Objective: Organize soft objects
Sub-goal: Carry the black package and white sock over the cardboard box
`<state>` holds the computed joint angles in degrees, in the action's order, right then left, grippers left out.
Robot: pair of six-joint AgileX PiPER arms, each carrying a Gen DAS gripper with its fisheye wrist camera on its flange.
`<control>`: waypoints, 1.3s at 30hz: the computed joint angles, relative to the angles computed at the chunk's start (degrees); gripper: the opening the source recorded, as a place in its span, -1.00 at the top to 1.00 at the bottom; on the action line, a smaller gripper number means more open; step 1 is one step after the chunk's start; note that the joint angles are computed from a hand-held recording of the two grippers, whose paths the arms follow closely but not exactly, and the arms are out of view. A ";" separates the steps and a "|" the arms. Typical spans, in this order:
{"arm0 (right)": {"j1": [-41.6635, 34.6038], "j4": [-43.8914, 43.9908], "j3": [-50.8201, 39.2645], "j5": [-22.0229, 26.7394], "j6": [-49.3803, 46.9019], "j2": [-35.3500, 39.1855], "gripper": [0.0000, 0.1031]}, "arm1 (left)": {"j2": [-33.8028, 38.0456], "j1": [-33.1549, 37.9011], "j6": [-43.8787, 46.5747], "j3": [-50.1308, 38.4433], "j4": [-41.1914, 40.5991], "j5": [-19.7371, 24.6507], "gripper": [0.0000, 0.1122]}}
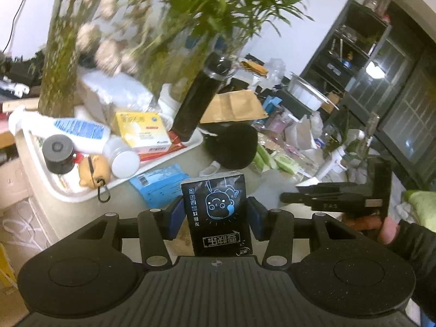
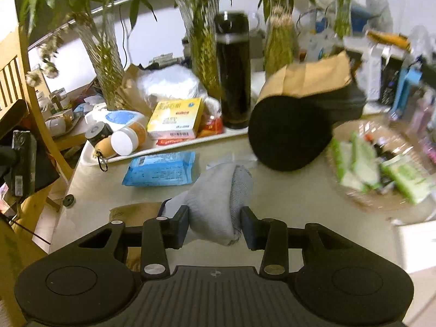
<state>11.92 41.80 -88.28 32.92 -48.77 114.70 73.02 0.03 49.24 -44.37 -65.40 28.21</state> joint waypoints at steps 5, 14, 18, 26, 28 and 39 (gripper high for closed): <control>-0.77 0.15 7.64 -1.92 -1.40 -9.29 0.16 | -3.46 -2.17 -10.28 -2.65 10.47 1.39 0.16; -3.71 4.56 19.80 -1.50 -4.89 -25.38 0.16 | -9.79 -6.38 -23.36 -7.74 24.89 5.29 0.16; -5.12 5.35 23.63 -0.13 -5.52 -31.59 0.16 | -11.84 -9.87 -28.36 -9.53 31.26 7.24 0.16; -7.85 9.03 31.13 2.30 -6.88 -42.87 0.15 | -13.02 -13.94 -34.68 -12.94 39.23 14.00 0.16; -8.37 9.14 32.39 3.19 -6.90 -45.11 0.15 | -12.39 -14.96 -36.57 -14.39 41.26 16.82 0.16; -12.88 9.36 35.69 12.14 -5.88 -55.02 0.15 | -9.73 -19.80 -42.42 -18.21 47.03 28.07 0.15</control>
<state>-0.96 51.16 -52.60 45.06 -54.65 59.68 63.29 -19.78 6.82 -62.57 -18.37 56.28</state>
